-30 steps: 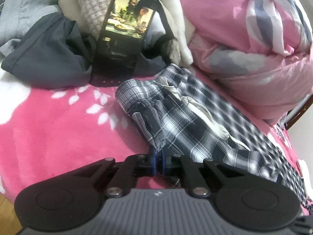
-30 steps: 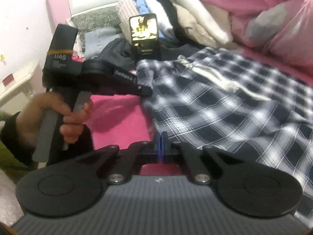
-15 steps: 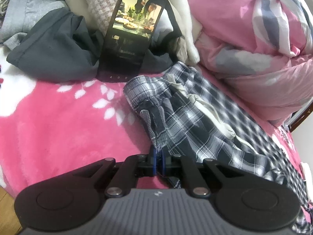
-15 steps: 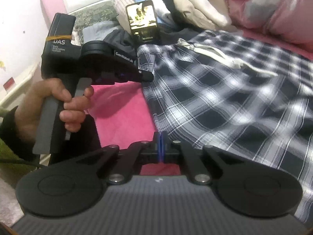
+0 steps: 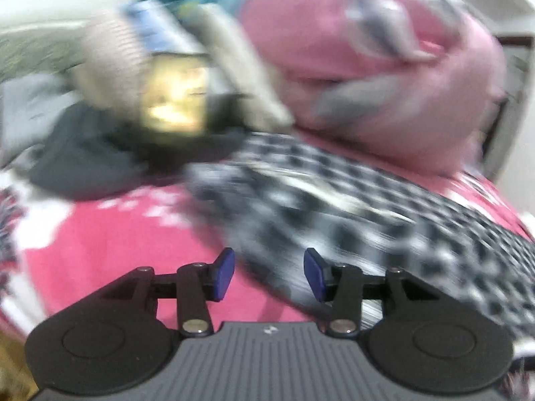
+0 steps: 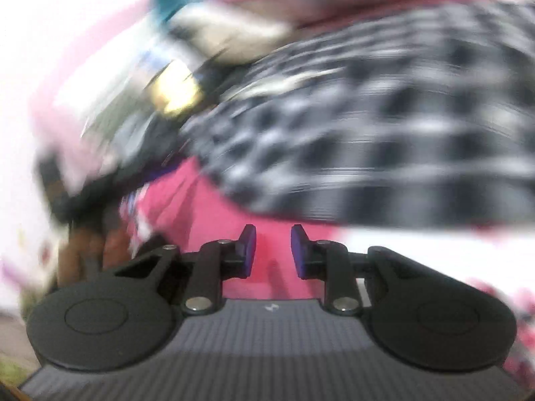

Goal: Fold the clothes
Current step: 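Move both grippers to the plaid pants with white drawstring and reposition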

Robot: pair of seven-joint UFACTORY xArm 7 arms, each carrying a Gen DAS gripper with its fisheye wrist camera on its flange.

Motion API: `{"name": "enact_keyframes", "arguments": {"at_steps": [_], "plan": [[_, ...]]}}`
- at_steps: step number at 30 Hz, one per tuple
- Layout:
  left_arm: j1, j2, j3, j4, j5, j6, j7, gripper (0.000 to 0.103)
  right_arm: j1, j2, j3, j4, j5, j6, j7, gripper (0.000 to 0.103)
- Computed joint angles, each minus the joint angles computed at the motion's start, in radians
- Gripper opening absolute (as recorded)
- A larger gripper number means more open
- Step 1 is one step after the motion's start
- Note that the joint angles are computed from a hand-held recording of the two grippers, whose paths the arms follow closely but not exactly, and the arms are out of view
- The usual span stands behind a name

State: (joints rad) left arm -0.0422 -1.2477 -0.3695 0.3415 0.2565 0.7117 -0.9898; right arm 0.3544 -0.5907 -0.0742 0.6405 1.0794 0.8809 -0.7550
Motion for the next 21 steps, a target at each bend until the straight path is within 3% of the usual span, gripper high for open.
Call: {"name": "enact_keyframes", "arguments": {"at_steps": [6,10,12,19,21], "plan": [[-0.122,0.244,-0.019,0.071,0.011,-0.231,0.163,0.046,-0.2,-0.084,-0.104,-0.093,-0.04,-0.061,0.304,0.025],[-0.149,0.399,-0.039,0.139,0.024,-0.312,0.246,0.044,-0.248,-0.066,-0.165,-0.121,0.004,-0.109,0.417,0.025],[-0.156,0.448,-0.046,0.164,0.022,-0.312,0.266,0.041,-0.254,-0.042,-0.202,-0.125,0.058,-0.111,0.446,0.027],[-0.166,0.521,-0.09,0.227,0.055,-0.22,0.277,0.022,-0.286,0.0,-0.199,-0.117,0.172,-0.129,0.397,0.027],[-0.168,0.534,-0.095,0.236,0.073,-0.215,0.279,0.019,-0.302,0.011,-0.195,-0.11,0.173,-0.134,0.382,0.019]]}}
